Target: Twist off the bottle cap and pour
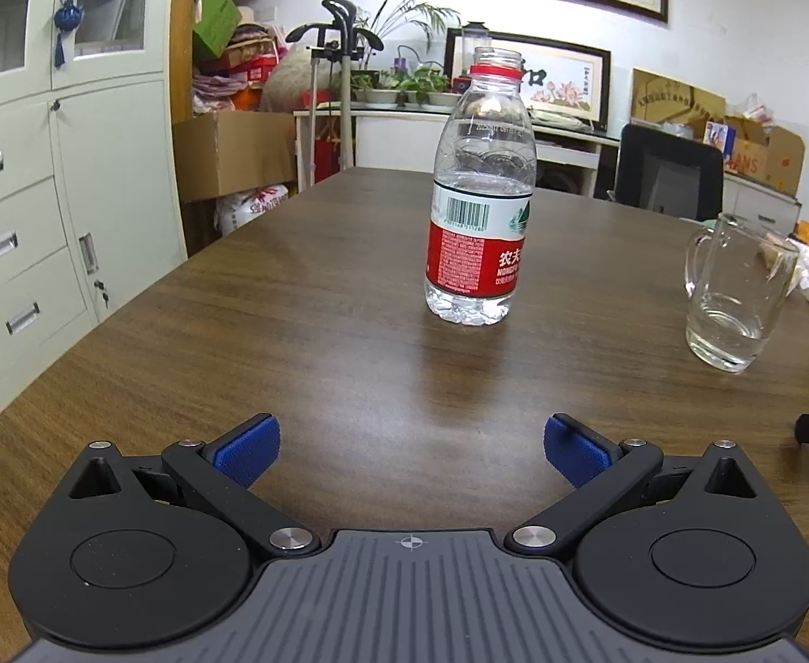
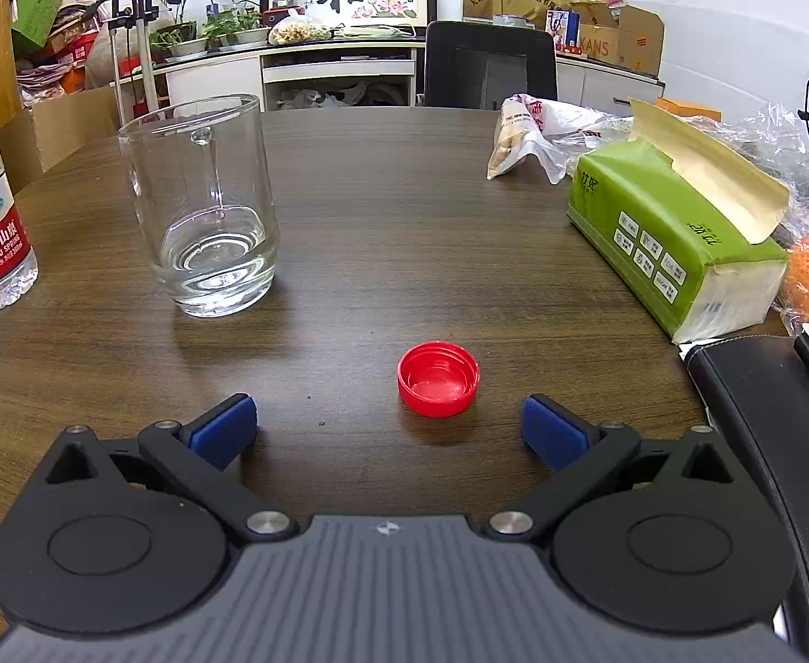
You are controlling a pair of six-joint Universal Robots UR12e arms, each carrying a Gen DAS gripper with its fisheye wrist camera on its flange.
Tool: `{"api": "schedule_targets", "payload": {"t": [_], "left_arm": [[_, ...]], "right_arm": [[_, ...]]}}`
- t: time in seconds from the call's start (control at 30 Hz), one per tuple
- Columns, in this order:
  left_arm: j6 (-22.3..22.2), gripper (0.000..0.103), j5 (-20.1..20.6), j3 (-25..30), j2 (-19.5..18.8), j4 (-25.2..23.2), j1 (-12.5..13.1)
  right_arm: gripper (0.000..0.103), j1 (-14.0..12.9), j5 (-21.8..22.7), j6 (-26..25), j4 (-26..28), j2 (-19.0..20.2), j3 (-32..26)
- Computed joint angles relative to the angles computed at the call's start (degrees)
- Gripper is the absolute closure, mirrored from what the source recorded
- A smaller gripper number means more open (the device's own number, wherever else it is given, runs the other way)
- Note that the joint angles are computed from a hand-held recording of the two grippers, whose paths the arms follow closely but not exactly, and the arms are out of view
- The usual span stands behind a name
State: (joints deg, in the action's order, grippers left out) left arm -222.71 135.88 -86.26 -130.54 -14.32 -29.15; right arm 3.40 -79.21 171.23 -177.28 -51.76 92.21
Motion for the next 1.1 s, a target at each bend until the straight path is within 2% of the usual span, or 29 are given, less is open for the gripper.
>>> {"api": "schedule_targets", "payload": {"t": [0.17,0.3,0.57,0.77,0.93,1.1], "left_arm": [[0.3,0.000,0.2,0.6,-0.4,-0.3,0.5],[0.3,0.000,0.0,0.2,-0.4,1.8,0.7],[-0.5,0.000,-0.9,-1.0,0.0,4.5,1.0],[-0.2,0.000,-1.6,-1.5,0.1,5.9,1.1],[-0.2,0.000,-1.9,-1.5,0.1,6.3,1.2],[-0.4,0.000,-2.2,-1.7,0.3,6.5,1.3]], "right_arm": [[0.000,0.2,-0.5,0.5,-0.1,0.0,-0.1],[0.000,0.0,0.0,0.0,0.0,0.0,-0.1],[0.000,-1.8,6.0,-5.7,1.6,-0.2,0.1],[0.000,-3.7,8.9,-8.7,2.4,-0.8,0.9],[0.000,-4.8,8.7,-8.6,2.7,-0.6,0.3],[0.000,-6.4,12.8,-13.0,5.2,0.2,-1.4]]}}
